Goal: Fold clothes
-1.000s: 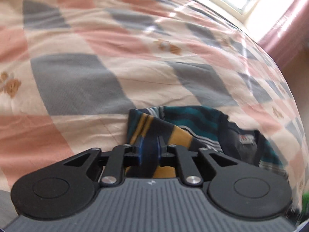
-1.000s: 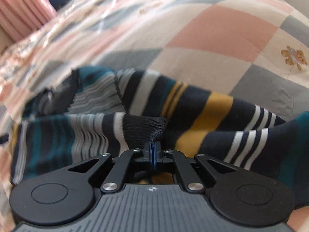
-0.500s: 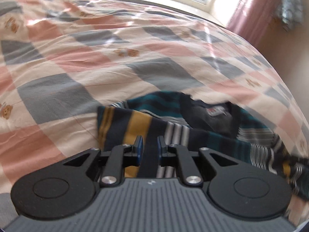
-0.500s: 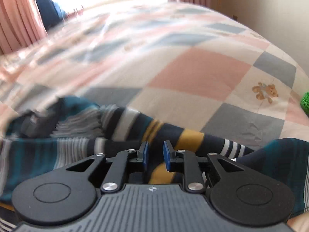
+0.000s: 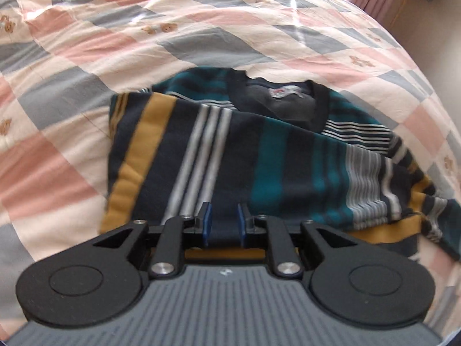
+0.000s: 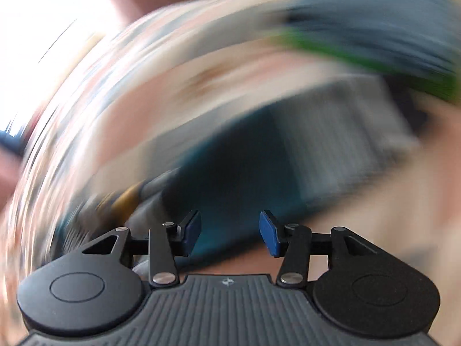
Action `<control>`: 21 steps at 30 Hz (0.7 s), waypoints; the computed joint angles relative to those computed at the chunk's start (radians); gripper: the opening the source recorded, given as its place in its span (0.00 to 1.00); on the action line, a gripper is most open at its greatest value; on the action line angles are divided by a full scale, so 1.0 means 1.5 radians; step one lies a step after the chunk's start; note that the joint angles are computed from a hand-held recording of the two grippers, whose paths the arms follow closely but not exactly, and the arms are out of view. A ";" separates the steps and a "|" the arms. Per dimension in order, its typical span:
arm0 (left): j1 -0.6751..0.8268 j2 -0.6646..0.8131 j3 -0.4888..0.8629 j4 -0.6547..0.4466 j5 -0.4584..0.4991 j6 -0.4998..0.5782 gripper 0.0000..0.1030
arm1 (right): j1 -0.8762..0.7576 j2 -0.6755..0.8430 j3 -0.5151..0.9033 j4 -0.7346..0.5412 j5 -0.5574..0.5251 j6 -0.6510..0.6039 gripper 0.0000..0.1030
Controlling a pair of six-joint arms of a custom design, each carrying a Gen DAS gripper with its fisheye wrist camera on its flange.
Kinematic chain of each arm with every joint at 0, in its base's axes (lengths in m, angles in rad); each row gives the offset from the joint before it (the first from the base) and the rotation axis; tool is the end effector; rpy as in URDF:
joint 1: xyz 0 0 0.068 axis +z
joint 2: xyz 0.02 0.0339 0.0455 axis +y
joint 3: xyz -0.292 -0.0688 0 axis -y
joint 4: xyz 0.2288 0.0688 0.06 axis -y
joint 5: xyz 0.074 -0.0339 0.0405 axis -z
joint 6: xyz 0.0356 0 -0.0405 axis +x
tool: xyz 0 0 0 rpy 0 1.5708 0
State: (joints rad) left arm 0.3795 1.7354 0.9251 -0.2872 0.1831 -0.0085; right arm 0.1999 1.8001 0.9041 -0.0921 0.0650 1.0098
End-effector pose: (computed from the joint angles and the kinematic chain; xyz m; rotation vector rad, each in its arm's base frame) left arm 0.2984 0.1120 0.1801 -0.4518 2.6031 -0.1208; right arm 0.3302 0.0645 0.1652 1.0482 2.3810 0.3740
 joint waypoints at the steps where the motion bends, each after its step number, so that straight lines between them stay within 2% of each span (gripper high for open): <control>1: -0.011 -0.008 -0.002 -0.005 -0.001 -0.010 0.20 | -0.044 -0.030 -0.050 0.033 0.000 0.037 0.49; 3: -0.035 -0.020 -0.007 -0.006 -0.003 -0.021 0.25 | -0.118 -0.059 -0.133 0.131 -0.001 0.081 0.49; 5: -0.058 -0.029 -0.008 -0.009 -0.002 -0.034 0.27 | -0.175 -0.047 -0.178 0.217 -0.017 0.120 0.58; 7: -0.065 -0.025 0.007 -0.031 0.024 -0.041 0.30 | -0.216 -0.002 -0.167 0.222 -0.046 0.132 0.63; 9: -0.068 -0.026 0.019 -0.055 0.034 -0.037 0.31 | -0.230 0.034 -0.154 0.243 -0.060 0.121 0.61; 10: -0.068 -0.030 0.023 -0.067 0.033 -0.033 0.33 | -0.227 0.043 -0.135 0.228 -0.059 0.104 0.44; 11: -0.066 -0.034 0.026 -0.078 0.032 -0.030 0.33 | -0.222 0.048 -0.106 0.192 -0.064 0.078 0.13; 12: -0.061 -0.040 0.026 -0.086 0.031 -0.029 0.33 | -0.215 0.050 -0.071 0.141 -0.062 0.057 0.08; 14: -0.038 -0.052 0.024 -0.101 0.038 -0.024 0.33 | -0.173 0.037 0.011 0.016 -0.005 0.040 0.07; 16: -0.004 -0.065 0.024 -0.118 0.051 -0.017 0.33 | -0.127 0.017 0.088 -0.070 0.028 0.041 0.06; 19: 0.065 -0.079 0.032 -0.146 0.083 0.002 0.33 | -0.026 0.016 0.242 -0.146 0.091 -0.007 0.06; 21: 0.124 -0.085 0.046 -0.170 0.110 0.019 0.33 | 0.062 0.037 0.361 -0.159 0.136 -0.086 0.06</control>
State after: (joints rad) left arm 0.5656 1.6074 0.9947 -0.5424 0.3482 0.0206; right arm 0.2924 1.8559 1.4462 -0.3308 0.2683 0.8806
